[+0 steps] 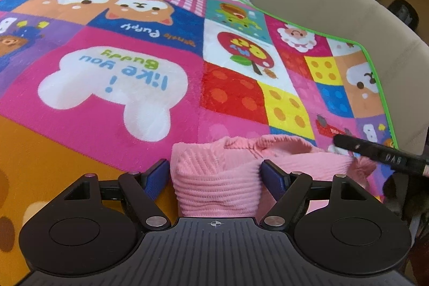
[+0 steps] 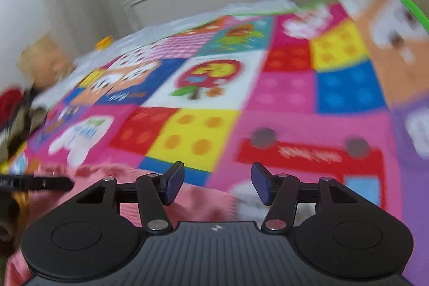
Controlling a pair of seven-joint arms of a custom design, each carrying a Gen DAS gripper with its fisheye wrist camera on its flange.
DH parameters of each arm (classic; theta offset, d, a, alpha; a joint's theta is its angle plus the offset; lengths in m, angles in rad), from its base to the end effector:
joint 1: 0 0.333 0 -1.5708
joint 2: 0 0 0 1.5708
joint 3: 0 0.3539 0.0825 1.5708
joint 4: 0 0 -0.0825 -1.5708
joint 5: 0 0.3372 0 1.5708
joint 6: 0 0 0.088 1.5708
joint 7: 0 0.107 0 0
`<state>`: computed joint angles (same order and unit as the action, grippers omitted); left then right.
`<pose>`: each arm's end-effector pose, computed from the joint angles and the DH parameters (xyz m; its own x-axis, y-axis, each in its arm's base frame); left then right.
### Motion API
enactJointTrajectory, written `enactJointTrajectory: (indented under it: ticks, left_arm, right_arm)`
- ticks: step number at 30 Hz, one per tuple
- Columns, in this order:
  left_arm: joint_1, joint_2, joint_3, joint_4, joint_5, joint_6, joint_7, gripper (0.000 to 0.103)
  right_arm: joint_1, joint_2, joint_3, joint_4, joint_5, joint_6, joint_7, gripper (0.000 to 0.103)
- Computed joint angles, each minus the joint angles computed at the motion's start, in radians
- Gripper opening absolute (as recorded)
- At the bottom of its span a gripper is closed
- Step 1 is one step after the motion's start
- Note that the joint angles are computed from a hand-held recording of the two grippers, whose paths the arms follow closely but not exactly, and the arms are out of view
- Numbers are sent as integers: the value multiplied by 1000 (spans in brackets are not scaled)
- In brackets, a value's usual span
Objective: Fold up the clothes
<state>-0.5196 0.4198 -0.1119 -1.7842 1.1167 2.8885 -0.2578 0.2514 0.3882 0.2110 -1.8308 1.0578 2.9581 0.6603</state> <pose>0.5058 -0.4211 0.4396 0.0511 -0.9122 0.4066 -0.7160 -0.3173 -0.6218 0.6104 0.2179 0.4446 0.4358 -0.8534 -0.2859 -0.6953 -0.1175 -0.7090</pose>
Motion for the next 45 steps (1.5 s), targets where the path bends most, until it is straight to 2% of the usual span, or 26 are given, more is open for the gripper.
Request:
enactJointTrajectory:
  ticks: [2,4,7,8,9,10,11,12,14,16,19,20,21,22,23,24,28,30,32,34,37,40,43,45]
  left_arm:
    - [-2,9,5,8,10,9,-3,79]
    - [-6,17,16,17,28,23,-21,79]
    - [-9,28,32,26,70,64,-48,68]
    - [-9,31,34,28,81,75,-47,64]
    - [-10,32,38,28,92,82,-48,64]
    - [-13,32,41,26,103,85,-53,64]
    - [-15,31,44,25,114,88,-58,63]
    - [-17,30,47,23,125,90,-63,63]
    - [-16,32,46,25,138,90,-68,63]
    - [-18,34,46,27,151,87,-76,63]
    - [-24,29,60,23,209,99,-143,59]
    - [-22,26,61,21,226,100,-163,56]
    - [-18,23,58,17,238,100,-176,49]
    - [-12,20,53,14,243,95,-181,44]
    - [-4,21,48,15,244,95,-183,29]
    - [5,25,45,20,247,103,-189,20]
    - [16,31,47,69,232,83,-164,16]
    - [-11,-2,77,90,350,75,-258,16]
    - [-24,-49,72,82,472,51,-328,16]
    - [-29,-99,46,52,526,19,-329,16]
    - [-32,-158,-8,-11,520,-27,-280,16]
    - [-40,-207,-69,-79,490,-92,-227,16]
    - [-40,-258,-130,-145,506,-120,-242,18]
    - [-40,-287,-167,-189,495,-123,-224,22]
  right_arm:
    - [-15,-2,-18,-3,-2,-55,52,56]
    - [-19,-2,-15,-4,-7,-82,34,56]
    - [-25,5,-6,24,-10,-152,2,56]
    - [-18,7,-2,29,-23,-136,-3,56]
    - [10,4,-9,23,-17,-65,-36,55]
    - [18,3,12,18,2,17,-100,55]
    - [19,0,35,27,61,59,-212,55]
    - [-15,1,83,42,82,46,-254,55]
    - [-16,-1,90,73,101,-24,-293,49]
    - [52,22,24,104,-25,-85,-177,48]
    - [165,87,-76,144,-253,-84,-5,48]
    - [179,106,-90,155,-299,-93,35,46]
    - [167,113,-71,154,-306,-81,30,46]
    - [157,120,-54,153,-310,-70,24,37]
    - [145,125,-35,153,-310,-65,15,7]
    - [126,121,-11,155,-299,-64,-3,4]
    - [59,92,88,151,-201,23,-112,4]
    - [-7,56,171,144,-88,48,-230,4]
    - [-78,4,252,119,64,56,-398,4]
    - [-118,-61,278,72,175,22,-498,4]
    - [-146,-167,282,-31,323,-24,-637,4]
    - [-154,-281,259,-148,464,-93,-753,4]
    - [-147,-391,211,-272,543,-180,-786,4]
    - [-130,-447,179,-350,540,-219,-771,4]
